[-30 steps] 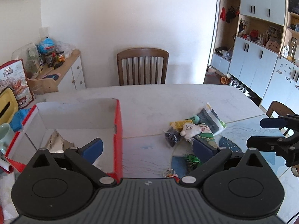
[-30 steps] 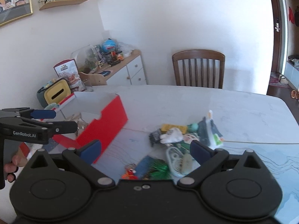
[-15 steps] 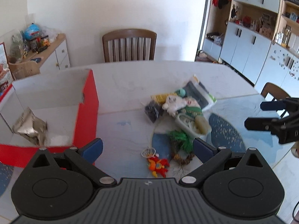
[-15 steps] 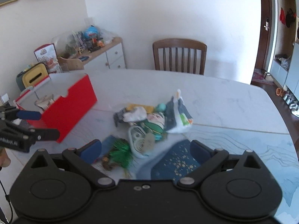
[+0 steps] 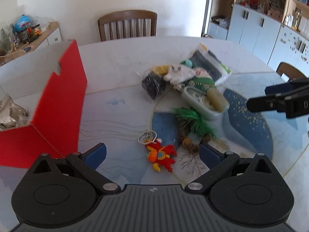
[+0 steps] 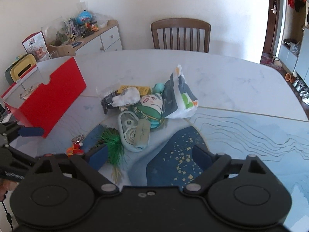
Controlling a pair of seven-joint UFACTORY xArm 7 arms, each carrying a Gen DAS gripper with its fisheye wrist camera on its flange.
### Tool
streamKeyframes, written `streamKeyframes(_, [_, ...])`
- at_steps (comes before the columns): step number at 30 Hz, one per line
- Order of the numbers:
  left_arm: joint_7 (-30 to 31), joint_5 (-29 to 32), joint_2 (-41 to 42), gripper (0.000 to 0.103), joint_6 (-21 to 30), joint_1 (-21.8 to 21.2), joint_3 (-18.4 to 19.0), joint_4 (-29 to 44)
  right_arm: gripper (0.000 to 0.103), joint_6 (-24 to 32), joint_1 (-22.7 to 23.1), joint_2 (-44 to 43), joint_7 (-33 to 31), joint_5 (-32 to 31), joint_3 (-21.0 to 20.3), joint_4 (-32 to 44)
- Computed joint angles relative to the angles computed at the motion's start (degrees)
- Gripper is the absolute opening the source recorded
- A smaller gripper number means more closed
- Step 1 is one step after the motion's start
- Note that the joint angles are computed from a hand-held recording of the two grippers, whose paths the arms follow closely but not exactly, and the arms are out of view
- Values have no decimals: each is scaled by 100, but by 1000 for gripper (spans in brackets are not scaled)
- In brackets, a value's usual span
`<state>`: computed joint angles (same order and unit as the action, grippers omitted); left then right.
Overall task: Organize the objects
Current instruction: 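Withdraw the left gripper from the box back toward the item pile, then grasp the red bird keychain with the left gripper while the right gripper grasps the pale green cylinder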
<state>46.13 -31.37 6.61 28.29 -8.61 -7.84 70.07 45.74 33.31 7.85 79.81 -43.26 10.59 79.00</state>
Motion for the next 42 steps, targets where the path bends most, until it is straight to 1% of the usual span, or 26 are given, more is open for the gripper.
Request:
streamKeyframes(2, [-51,112,95,102,-22,-19,3,38,89,-41,-23,96,-83,73,-14,66])
streamKeyframes(4, [-123,202,178,102,-41,-20,-1,82,84,-108,-39,170,-180,164,-41,109])
streamKeyframes(7, [-272,267,308,102,42,16,-13,194,79,-158,-35,306,-310,288,-95,213])
streamKeyframes(10, [-324,280,381,101,97,61,-43,262,75,-210,-20,422,-388,381,-163,303])
streamKeyframes(14, [-319,218,448,97,194,116,-91,345,72,-243,16,631,-547,486,-254,515])
streamKeyframes(16, [-370,248,478,93,220,112,-94,376,70,-234,41,723,-584,532,-310,616])
streamKeyframes(18, [-418,262,507,84,296,122,-97,418,67,-266,48,788,-595,603,-361,674])
streamKeyframes(20, [-449,261,525,80,336,131,-102,434,65,-303,44,846,-606,692,-403,725])
streamKeyframes(22, [-398,210,523,77,351,150,-124,435,60,-336,42,890,-621,760,-439,756])
streamKeyframes(24, [-327,116,524,69,410,176,-145,459,57,-367,35,926,-654,836,-463,778])
streamKeyframes(25, [-308,103,520,66,424,174,-147,464,55,-370,35,945,-667,873,-474,788])
streamKeyframes(27, [-233,67,501,57,468,175,-155,461,51,-366,44,974,-681,928,-492,810])
streamKeyframes(28, [-201,55,489,55,484,170,-156,454,50,-372,45,985,-695,953,-499,815])
streamKeyframes(30, [-143,93,458,47,452,138,-151,411,48,-384,54,1000,-706,990,-512,833])
streamKeyframes(32, [-32,99,437,42,429,119,-159,376,45,-381,64,1020,-722,1013,-524,858])
streamKeyframes(36, [-6,147,428,39,365,72,-144,341,39,-420,75,1033,-670,1038,-556,870])
streamKeyframes(37, [-3,144,426,39,365,70,-142,339,34,-415,81,1041,-651,1034,-565,886])
streamKeyframes(38, [6,140,427,39,367,70,-142,341,31,-398,89,1044,-639,1027,-571,902])
streamKeyframes(40, [3,144,427,38,374,66,-137,345,21,-330,97,1068,-664,1038,-570,962])
streamKeyframes(42, [-53,201,426,38,353,47,-122,339,20,-270,112,1073,-667,1037,-575,996])
